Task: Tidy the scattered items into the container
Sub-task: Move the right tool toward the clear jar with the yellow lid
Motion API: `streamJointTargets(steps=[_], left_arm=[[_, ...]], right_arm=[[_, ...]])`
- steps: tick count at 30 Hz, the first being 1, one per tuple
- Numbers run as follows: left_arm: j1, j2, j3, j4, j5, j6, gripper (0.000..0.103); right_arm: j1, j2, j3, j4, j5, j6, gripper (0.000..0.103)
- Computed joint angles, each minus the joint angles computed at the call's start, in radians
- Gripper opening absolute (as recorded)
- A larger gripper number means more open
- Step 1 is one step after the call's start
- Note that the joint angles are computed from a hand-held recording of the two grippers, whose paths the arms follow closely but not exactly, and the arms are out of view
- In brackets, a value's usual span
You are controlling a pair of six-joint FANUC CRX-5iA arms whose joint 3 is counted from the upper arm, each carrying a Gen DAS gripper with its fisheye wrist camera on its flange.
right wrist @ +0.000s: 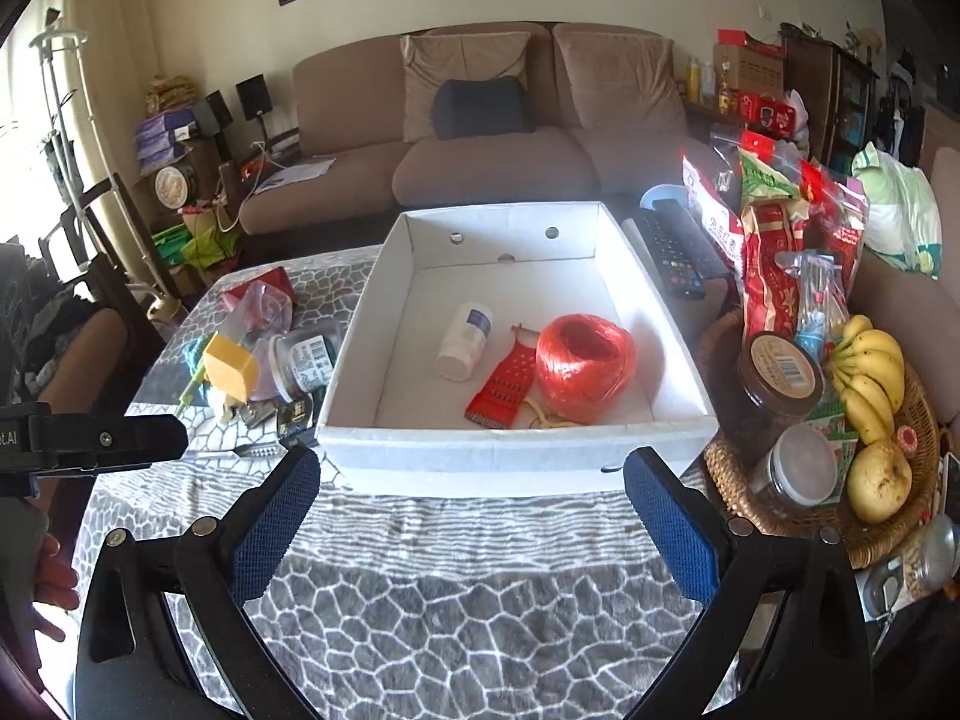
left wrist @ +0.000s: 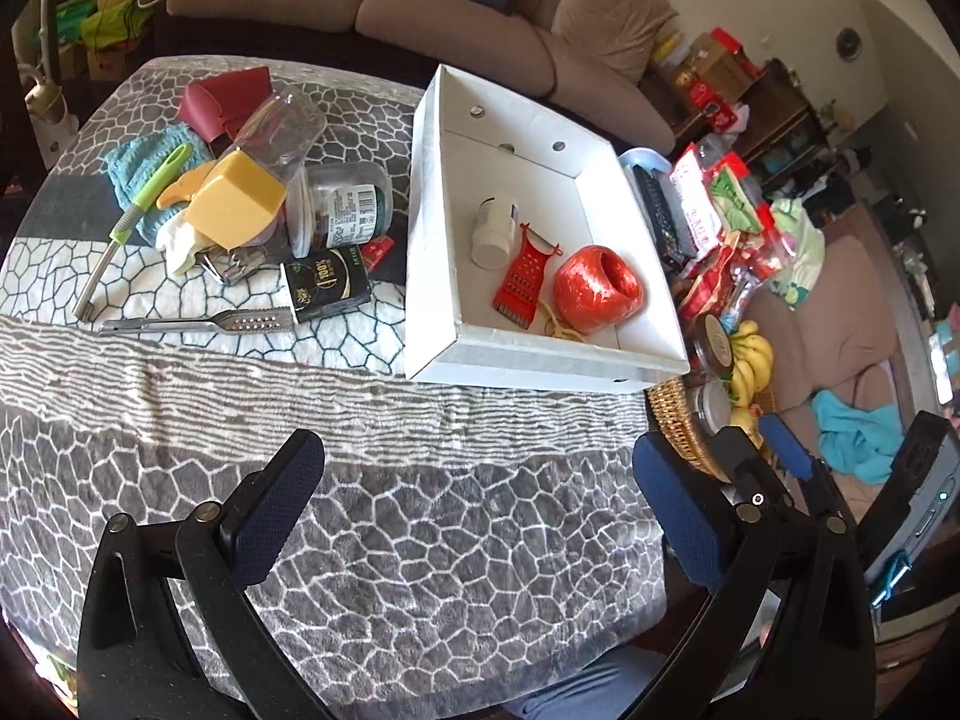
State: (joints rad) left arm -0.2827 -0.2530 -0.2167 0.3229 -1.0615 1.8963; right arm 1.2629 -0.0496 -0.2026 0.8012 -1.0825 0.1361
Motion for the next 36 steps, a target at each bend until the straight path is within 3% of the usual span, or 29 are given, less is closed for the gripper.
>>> streamJointTargets(steps=[6,10,14,20,24,28,36], left_arm=[[0.067,-0.140,-0.095,-0.008,-0.035,-0.020,0.103],[0.183,-0.276,-0.229,0.049,-0.055,-0.107,0.103],[0.378,-0.392,-0.362,0.094,-0.136,-0.202,0.103],[0.768,-0.517,-0.501,0.147,-0.287,-0.414,0.103],[0.906,-0.529,-0.534,0.138,-0.299,-0.512,0.103],[0.911,-0.478,-0.545,0.133,-0.220,-0.558,0.103],[0.713,-0.282,-0.464,-0.010,0.036,-0.535,0.103]], right_arm=[[0.071,0.004,0.015,0.021,-0.022,-0.019,0.103],[0.104,0.004,0.013,0.007,0.044,-0.018,0.103],[0.126,0.042,0.035,-0.030,0.104,0.019,0.103],[0.126,0.130,0.085,-0.084,0.192,0.082,0.103],[0.108,0.195,0.126,-0.134,0.256,0.124,0.103],[0.087,0.260,0.165,-0.178,0.315,0.163,0.103],[0.036,0.356,0.201,-0.184,0.444,0.167,0.103]])
